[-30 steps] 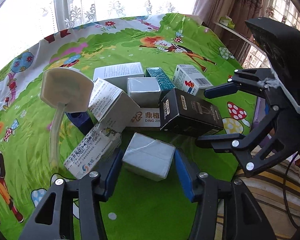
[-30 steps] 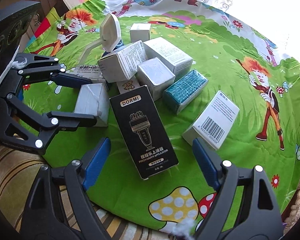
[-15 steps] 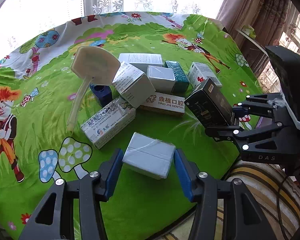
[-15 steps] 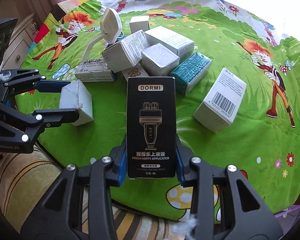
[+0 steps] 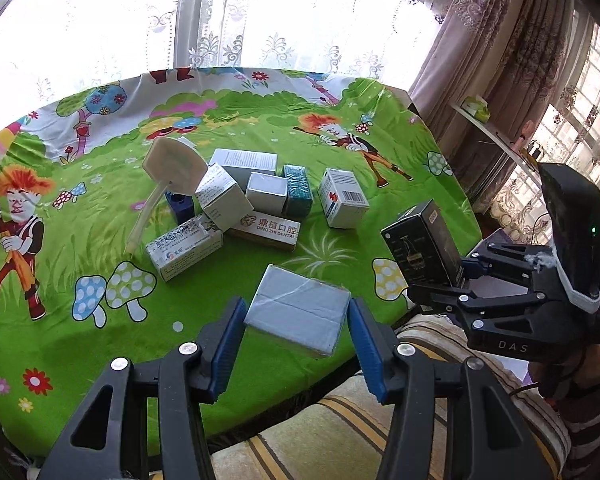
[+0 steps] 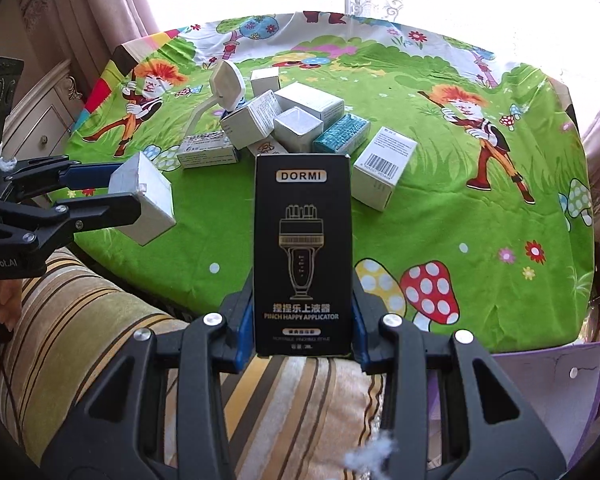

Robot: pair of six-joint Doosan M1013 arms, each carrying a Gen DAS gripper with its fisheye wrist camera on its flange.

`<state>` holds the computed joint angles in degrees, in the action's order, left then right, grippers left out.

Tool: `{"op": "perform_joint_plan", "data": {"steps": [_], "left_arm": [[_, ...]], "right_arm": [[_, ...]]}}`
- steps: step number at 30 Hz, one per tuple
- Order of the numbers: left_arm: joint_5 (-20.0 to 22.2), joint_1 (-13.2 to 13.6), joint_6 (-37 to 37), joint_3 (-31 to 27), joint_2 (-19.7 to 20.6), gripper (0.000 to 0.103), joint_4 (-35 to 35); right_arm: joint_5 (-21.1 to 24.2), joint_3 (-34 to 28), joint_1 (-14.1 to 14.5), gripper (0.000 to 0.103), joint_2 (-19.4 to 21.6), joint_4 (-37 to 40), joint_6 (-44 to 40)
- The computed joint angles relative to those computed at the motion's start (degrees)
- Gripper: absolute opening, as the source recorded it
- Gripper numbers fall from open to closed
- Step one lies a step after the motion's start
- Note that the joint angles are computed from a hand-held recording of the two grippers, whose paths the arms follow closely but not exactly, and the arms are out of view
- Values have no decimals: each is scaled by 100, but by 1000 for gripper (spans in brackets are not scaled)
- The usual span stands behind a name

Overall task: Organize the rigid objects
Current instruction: 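Grasp the black DORMI box with right tool while left tool grasps a small white cube box, then carry both boxes into the purple box and open both tools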

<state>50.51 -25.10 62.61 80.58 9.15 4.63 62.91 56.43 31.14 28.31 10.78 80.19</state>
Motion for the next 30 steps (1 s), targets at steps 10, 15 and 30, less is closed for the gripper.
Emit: {"op": "perform_joint_plan", "data": {"steps": [10,15,30], "left_arm": [[-311,-360,-360,89,-166,53,-204],[-411,-543,-336,27,-142,53,-386],[-246,-1063,328,-500,311,53,-1250]], "right_arm": [[-400,861,-199,43,-676,-222,406],[-609,1269,-362,43,-1037,-418,679],[-928,2118,-948,43,-1758,-1415,2014]]}}
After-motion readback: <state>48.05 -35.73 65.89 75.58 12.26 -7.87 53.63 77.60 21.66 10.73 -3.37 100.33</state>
